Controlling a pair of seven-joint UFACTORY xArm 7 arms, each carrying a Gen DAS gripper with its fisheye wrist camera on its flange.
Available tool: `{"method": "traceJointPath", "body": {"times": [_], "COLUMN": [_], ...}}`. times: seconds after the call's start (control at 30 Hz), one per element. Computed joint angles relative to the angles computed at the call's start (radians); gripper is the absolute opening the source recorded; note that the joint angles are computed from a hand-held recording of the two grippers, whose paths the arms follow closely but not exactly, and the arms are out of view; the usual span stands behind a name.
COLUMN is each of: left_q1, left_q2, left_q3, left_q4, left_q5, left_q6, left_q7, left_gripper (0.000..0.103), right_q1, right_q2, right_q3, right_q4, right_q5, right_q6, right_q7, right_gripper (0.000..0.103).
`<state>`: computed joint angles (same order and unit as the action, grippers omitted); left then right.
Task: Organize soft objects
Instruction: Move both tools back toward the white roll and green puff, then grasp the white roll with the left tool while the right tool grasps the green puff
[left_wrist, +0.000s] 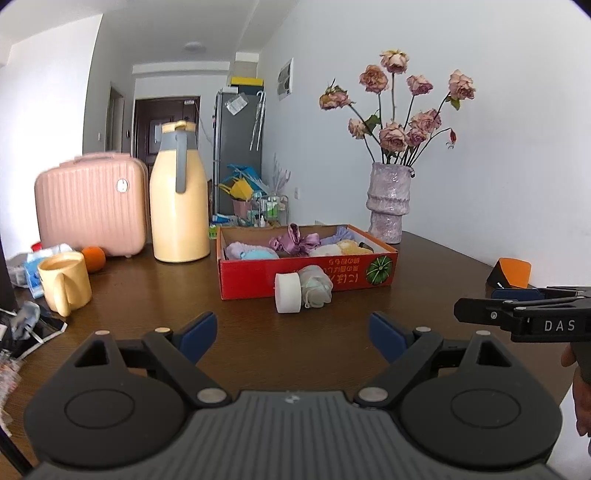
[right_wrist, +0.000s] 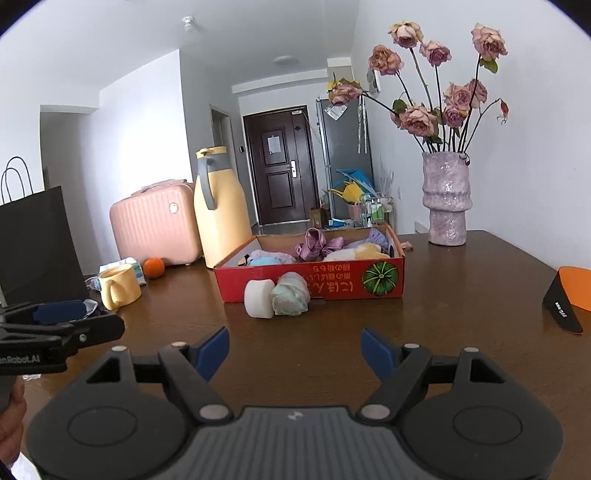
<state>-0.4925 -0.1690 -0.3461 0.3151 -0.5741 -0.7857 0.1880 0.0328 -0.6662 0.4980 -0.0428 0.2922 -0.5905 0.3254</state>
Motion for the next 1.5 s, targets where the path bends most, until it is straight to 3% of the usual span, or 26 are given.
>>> {"method": "traceJointPath", "body": {"times": [0.13,0.3,0.43,0.6,0.7,0.77,0.83,0.87,0.93,1.0,1.07,1.17,1.23,1.33,1.43,1.5], "left_q1": [0.021,0.046,0.055,0.013,-0.008,0.002,0.045,0.082,0.173,0.24,0.236,0.172,0.132,0.137,0.068,0.068], "left_q2": [0.075,0.213,0.346,0.514,0.587,0.613,0.639,0.648,0.663,0.664,0.652,0.635,0.639,0.633,0.608,0.571], "left_q3": [0.038,0.108,0.161,0.235,0.278,0.281,0.253,0.226,0.155,0.108,0.124,0.199,0.236,0.228,0.286,0.28], "left_q4": [0.071,0.23,0.409,0.631,0.728,0.757,0.779,0.787,0.794,0.792,0.777,0.771,0.779,0.768,0.742,0.701], "left_q5": [0.056,0.185,0.28,0.296,0.312,0.341,0.394,0.43,0.522,0.589,0.605,0.581,0.56,0.578,0.525,0.509], "left_q6": [0.034,0.104,0.215,0.341,0.396,0.416,0.423,0.423,0.43,0.447,0.43,0.435,0.447,0.434,0.409,0.389], "left_q7": [-0.015,-0.041,-0.046,0.009,0.016,-0.005,-0.042,-0.068,-0.125,-0.175,-0.205,-0.209,-0.202,-0.2,-0.171,-0.169], "left_gripper": [0.081,0.074,0.073,0.069,0.065,0.064,0.06,0.046,0.029,0.029,0.029,0.028,0.028,0.028,0.028,0.028], "right_q1": [-0.011,0.029,0.064,0.08,0.073,0.05,0.036,0.034,0.022,0.006,-0.027,-0.144,-0.24,-0.197,-0.162,-0.108], "right_q2": [0.138,0.316,0.457,0.614,0.697,0.757,0.818,0.844,0.891,0.935,0.971,1.039,1.071,1.056,1.023,0.971], "right_q3": [-0.068,-0.224,-0.357,-0.448,-0.453,-0.453,-0.443,-0.439,-0.427,-0.413,-0.39,-0.303,-0.232,-0.274,-0.304,-0.346], "right_q4": [0.055,0.165,0.288,0.46,0.563,0.638,0.708,0.739,0.791,0.839,0.874,0.932,0.969,0.949,0.919,0.863], "right_q5": [-0.041,-0.124,-0.239,-0.382,-0.427,-0.518,-0.56,-0.558,-0.564,-0.576,-0.609,-0.765,-0.898,-0.872,-0.842,-0.774], "right_q6": [-0.071,-0.104,-0.106,-0.08,-0.055,-0.041,-0.027,-0.017,0.003,0.027,0.047,0.073,0.107,0.096,0.074,0.045], "right_q7": [-0.047,-0.103,-0.101,-0.055,-0.036,0.02,0.038,0.032,0.043,0.063,0.102,0.244,0.365,0.347,0.323,0.261], "right_gripper": [0.078,0.078,0.077,0.077,0.077,0.077,0.075,0.075,0.072,0.07,0.067,0.055,0.03,0.02,0.017,0.017]}}
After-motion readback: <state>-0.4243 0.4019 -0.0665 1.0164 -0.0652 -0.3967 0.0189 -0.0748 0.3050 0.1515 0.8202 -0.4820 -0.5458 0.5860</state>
